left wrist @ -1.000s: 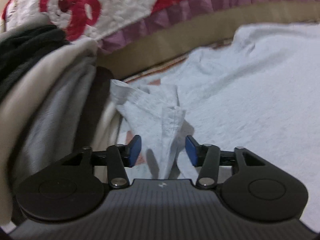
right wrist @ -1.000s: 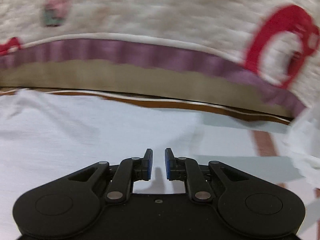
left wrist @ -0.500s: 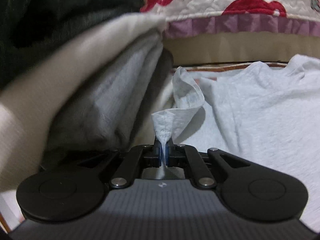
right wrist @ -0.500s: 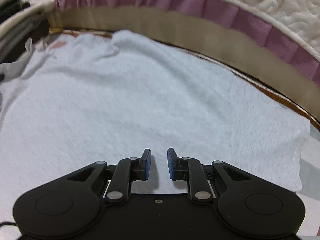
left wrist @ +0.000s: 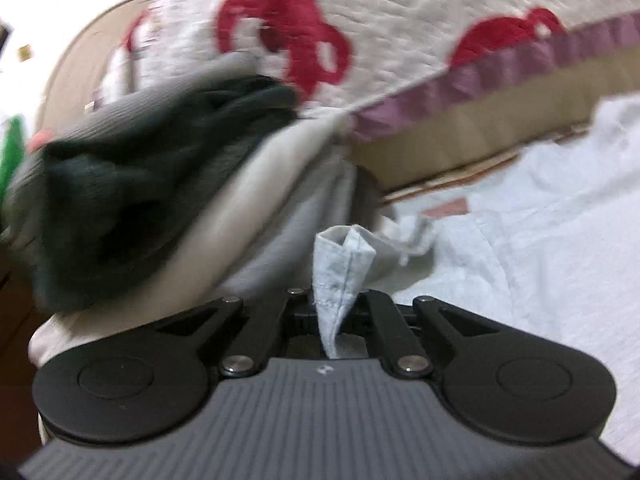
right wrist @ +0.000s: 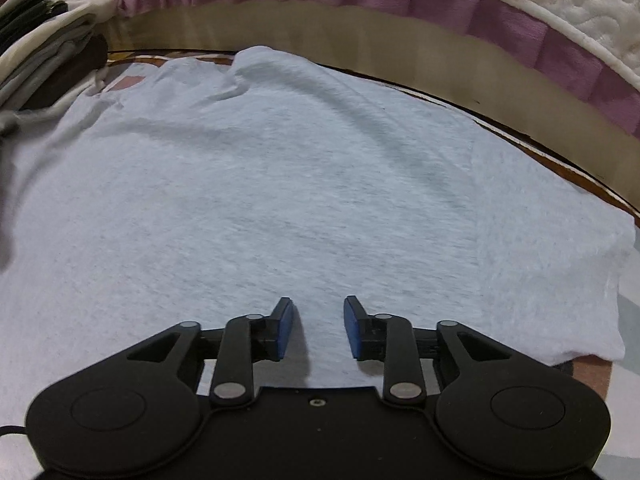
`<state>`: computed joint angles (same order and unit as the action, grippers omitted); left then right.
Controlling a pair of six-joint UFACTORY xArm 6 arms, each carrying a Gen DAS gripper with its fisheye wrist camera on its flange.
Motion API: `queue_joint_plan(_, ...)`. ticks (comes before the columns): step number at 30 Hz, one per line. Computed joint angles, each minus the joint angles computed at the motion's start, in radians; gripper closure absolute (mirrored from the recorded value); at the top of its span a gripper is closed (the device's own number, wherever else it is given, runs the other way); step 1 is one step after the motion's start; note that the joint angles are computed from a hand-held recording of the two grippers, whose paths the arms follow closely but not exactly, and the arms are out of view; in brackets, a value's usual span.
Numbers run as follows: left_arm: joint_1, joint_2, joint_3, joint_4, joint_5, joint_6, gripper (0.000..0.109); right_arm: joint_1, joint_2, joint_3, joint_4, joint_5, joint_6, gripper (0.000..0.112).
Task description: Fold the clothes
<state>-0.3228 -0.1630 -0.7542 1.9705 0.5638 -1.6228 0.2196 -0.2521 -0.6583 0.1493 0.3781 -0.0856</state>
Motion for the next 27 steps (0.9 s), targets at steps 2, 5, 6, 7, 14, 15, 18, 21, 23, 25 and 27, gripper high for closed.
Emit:
queue_joint_plan(2, -0.041, 0.005, 0.032, 0.007, 0.099, 0.021, 0.106, 0.003, -0.001, 0.007, -0.003, -0.016, 0.013, 0.075)
queue_joint_plan(5, -0.044, 0.016, 0.056, -0.059, 0.088, 0.109, 0.105, 0.01, -0.002, -0.004, -0.019, 0.008, 0.032, 0.074)
queue_joint_plan(6, -0.037, 0.014, 0.062, -0.094, 0.067, 0.138, 0.104, 0.014, -0.003, -0.01, -0.021, 0.023, 0.026, 0.074)
queue_joint_plan(7, -0.009, 0.013, 0.06, -0.149, 0.022, 0.157, 0.104, 0.017, -0.005, -0.012, -0.015, 0.033, 0.013, 0.074)
queue_joint_plan(14, 0.143, 0.027, 0.057, -0.551, -0.222, 0.342, 0.102, 0.007, -0.015, -0.015, 0.107, 0.06, -0.102, 0.071)
queue_joint_plan(15, 0.138, 0.028, 0.054, -0.567, -0.216, 0.357, 0.101, 0.002, -0.016, -0.017, 0.112, 0.063, -0.107, 0.071)
queue_joint_plan(18, 0.132, 0.01, 0.06, -0.57, -0.228, 0.371, 0.096, -0.013, -0.022, -0.017, 0.102, 0.056, -0.1, 0.071)
queue_joint_plan(21, 0.132, 0.014, 0.043, -0.601, -0.24, 0.422, 0.091, -0.024, -0.026, -0.016, 0.075, 0.045, -0.066, 0.07)
queue_joint_plan(23, 0.132, 0.016, 0.032, -0.622, -0.247, 0.456, 0.09, -0.028, -0.029, -0.014, 0.043, 0.042, -0.038, 0.07)
queue_joint_plan(25, 0.131, -0.014, 0.042, -0.598, -0.257, 0.449, 0.085, -0.03, -0.03, -0.013, 0.008, 0.033, -0.009, 0.07)
queue_joint_plan(27, 0.131, -0.044, 0.051, -0.573, -0.267, 0.442, 0.081, -0.039, -0.032, -0.015, -0.003, 0.022, 0.01, 0.07)
